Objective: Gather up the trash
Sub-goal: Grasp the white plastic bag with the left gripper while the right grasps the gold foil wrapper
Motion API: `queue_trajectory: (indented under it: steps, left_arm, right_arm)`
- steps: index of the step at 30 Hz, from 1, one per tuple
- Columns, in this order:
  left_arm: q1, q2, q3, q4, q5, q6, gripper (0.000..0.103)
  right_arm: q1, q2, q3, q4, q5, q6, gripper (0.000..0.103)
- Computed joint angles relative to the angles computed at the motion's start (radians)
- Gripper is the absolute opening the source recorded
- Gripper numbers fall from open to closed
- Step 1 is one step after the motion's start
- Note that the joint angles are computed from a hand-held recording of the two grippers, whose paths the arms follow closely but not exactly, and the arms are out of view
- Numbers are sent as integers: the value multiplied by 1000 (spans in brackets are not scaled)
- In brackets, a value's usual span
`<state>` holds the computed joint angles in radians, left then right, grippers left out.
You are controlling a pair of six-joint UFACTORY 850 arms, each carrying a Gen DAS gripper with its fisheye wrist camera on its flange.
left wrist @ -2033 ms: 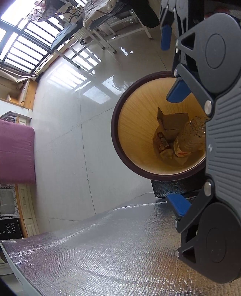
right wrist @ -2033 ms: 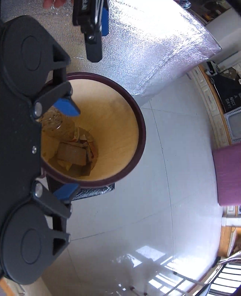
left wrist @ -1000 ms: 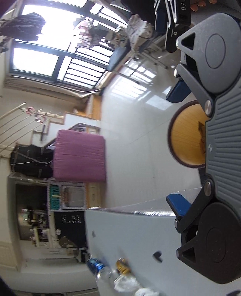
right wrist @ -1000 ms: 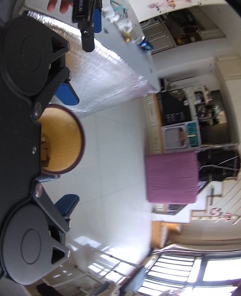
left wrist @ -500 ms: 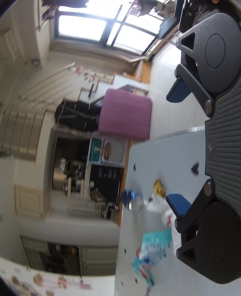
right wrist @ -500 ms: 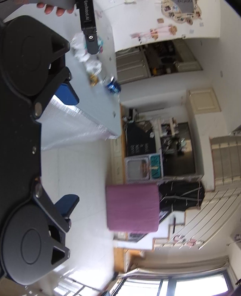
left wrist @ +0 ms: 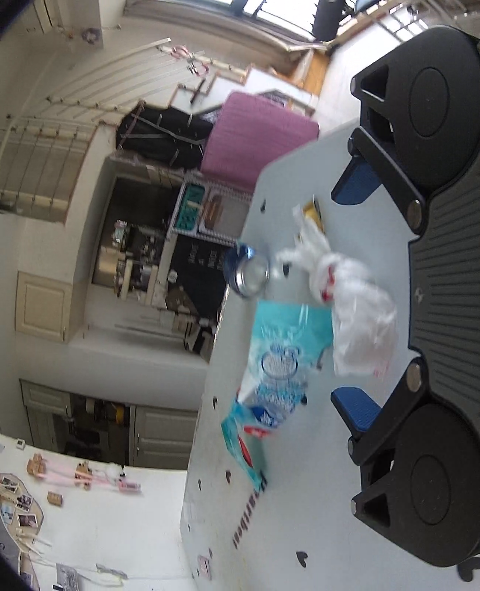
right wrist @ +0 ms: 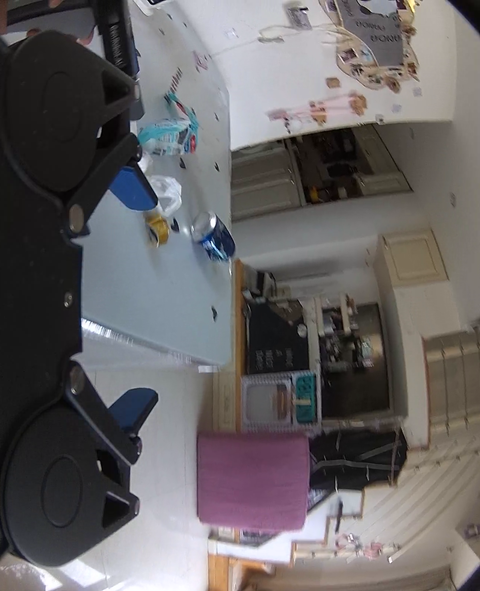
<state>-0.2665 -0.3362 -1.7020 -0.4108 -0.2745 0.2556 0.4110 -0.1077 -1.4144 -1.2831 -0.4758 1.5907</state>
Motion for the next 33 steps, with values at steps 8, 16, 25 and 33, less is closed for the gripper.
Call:
queue_trajectory:
  steps: [8,16,25,33]
  left_arm:
    - [43,-77,-72,-318,-27,290,103]
    - [57,-176,-182,-306,-135,236,90]
    - [46,-172,-194,-250,-263,305,65]
    - [55,-169,-185,-255,-259,260,75]
  right_arm:
    - [-56,-204,-241,259,92,-301,85]
    - [-87,-439,-546,607,43,-720,68]
    - [-107,-634,-797,903,-55,-1031,65]
    - [-101,-672,-834,1017,-83,-1220,57]
